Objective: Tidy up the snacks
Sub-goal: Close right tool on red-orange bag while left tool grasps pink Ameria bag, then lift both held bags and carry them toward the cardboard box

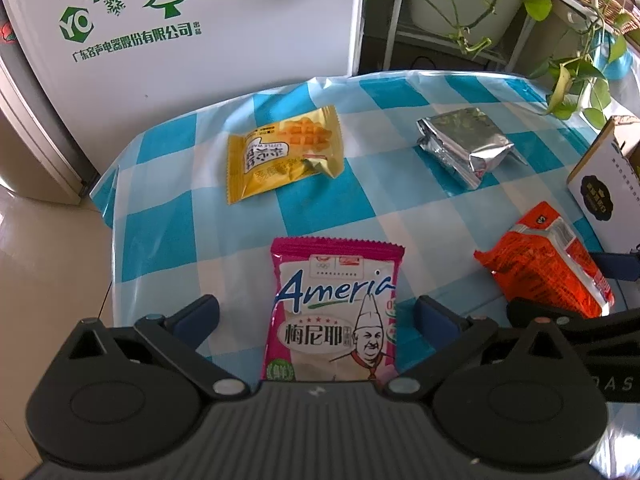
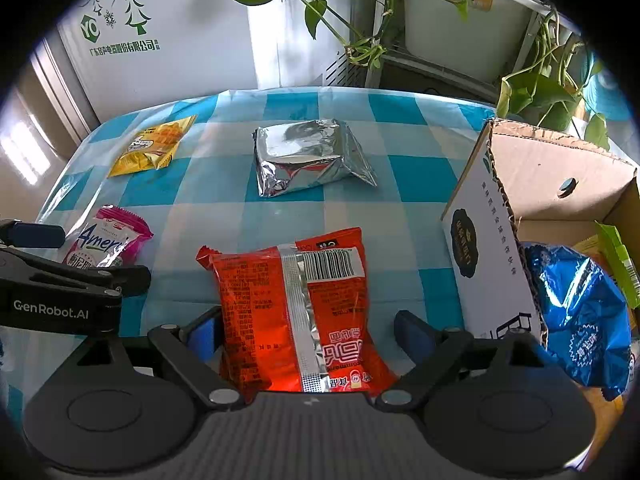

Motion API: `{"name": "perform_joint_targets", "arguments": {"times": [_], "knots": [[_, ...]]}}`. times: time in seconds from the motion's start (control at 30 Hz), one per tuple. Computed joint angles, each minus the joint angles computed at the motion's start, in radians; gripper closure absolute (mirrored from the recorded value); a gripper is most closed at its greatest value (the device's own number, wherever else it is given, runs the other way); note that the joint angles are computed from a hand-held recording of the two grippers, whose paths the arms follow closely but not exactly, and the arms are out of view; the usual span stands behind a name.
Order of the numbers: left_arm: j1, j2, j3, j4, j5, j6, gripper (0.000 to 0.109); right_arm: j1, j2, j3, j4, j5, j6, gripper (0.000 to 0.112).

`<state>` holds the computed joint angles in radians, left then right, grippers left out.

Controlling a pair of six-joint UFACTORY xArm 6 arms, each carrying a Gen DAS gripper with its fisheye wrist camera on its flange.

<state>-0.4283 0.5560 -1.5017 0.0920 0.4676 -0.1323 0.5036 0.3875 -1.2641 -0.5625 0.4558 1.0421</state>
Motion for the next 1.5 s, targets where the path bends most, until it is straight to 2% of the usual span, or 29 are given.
{"name": "perform_joint_targets", "arguments": {"times": [0.3, 0.37, 0.4, 0.5, 0.57, 0.63, 0.9, 1.03, 1.5], "knots": [[0.001, -0.005, 0.002, -0.042, 0.009, 0.056, 0.007, 0.003, -0.004, -0.001, -0.026, 0.009, 0.019, 0.025], [-0.001, -0.012, 0.013, -0.048, -0.002, 0.071, 0.011, 0.002, -0.007, 0.001, -0.041, 0.004, 0.026, 0.036], [-0.002, -0.018, 0.022, -0.052, -0.012, 0.082, 0.013, 0.002, -0.009, 0.003, -0.047, -0.002, 0.025, 0.037], [-0.009, -0.037, 0.048, -0.077, -0.042, 0.124, 0.031, 0.005, -0.008, 0.0, -0.034, -0.002, 0.014, 0.037], [-0.011, -0.042, 0.051, -0.118, -0.046, 0.16, 0.049, 0.007, -0.008, -0.002, -0.03, 0.002, 0.012, 0.037], [-0.013, -0.049, 0.056, -0.122, -0.046, 0.165, 0.054, 0.007, -0.012, 0.001, -0.023, 0.001, 0.018, 0.037], [-0.016, -0.1, 0.117, -0.132, -0.084, 0.151, 0.056, 0.019, -0.057, 0.023, -0.071, 0.018, 0.077, 0.037], [-0.016, -0.153, 0.176, -0.157, -0.12, 0.15, 0.056, 0.036, -0.107, 0.05, -0.147, 0.041, 0.122, 0.037], [-0.052, -0.392, 0.524, -0.12, -0.356, 0.048, 0.055, 0.098, -0.359, 0.267, -0.365, 0.098, 0.38, 0.037]]}}
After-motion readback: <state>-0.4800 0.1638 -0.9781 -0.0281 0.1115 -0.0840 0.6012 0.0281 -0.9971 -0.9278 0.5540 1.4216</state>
